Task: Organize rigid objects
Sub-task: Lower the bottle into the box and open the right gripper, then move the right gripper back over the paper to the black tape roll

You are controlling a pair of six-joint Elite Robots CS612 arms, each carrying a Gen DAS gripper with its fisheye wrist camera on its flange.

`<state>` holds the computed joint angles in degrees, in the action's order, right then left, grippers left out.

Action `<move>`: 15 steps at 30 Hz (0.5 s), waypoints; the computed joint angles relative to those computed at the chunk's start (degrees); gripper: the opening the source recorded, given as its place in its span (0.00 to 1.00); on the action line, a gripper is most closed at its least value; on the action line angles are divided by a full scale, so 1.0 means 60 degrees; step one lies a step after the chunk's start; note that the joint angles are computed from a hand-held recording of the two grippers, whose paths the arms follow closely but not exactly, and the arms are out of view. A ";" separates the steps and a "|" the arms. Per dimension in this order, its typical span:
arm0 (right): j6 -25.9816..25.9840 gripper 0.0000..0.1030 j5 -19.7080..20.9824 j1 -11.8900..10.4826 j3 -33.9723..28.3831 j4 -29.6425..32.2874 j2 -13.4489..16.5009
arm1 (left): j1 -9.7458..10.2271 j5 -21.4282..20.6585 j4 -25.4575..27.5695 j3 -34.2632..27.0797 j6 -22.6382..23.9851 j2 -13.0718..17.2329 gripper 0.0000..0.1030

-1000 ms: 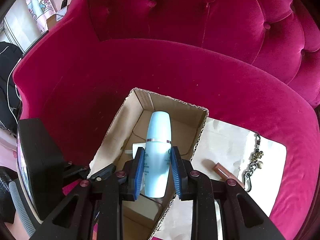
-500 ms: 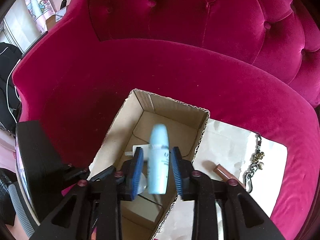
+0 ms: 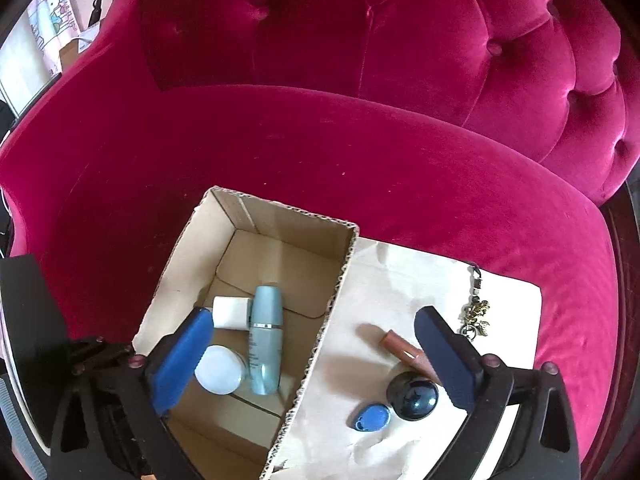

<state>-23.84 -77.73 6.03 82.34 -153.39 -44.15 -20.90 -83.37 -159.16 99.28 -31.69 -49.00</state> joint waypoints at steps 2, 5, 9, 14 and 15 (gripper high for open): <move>0.0028 1.00 -0.0014 -0.0025 -0.0002 -0.0025 0.0001 | -0.0001 0.0002 0.0003 -0.0006 0.0005 0.0004 0.04; 0.0053 1.00 0.0050 -0.0101 0.0010 0.0006 -0.0042 | -0.0007 0.0016 0.0004 -0.0012 0.0007 0.0015 0.04; 0.0071 1.00 0.0152 -0.0198 -0.0015 0.0070 -0.0063 | -0.0007 0.0021 0.0002 -0.0012 0.0012 0.0017 0.04; 0.0232 1.00 0.0137 -0.0322 -0.0029 0.0019 -0.0081 | -0.0008 0.0020 0.0007 -0.0012 0.0010 0.0014 0.04; 0.0276 1.00 0.0139 -0.0346 -0.0032 -0.0001 -0.0079 | -0.0008 0.0018 0.0001 -0.0009 0.0006 0.0014 0.04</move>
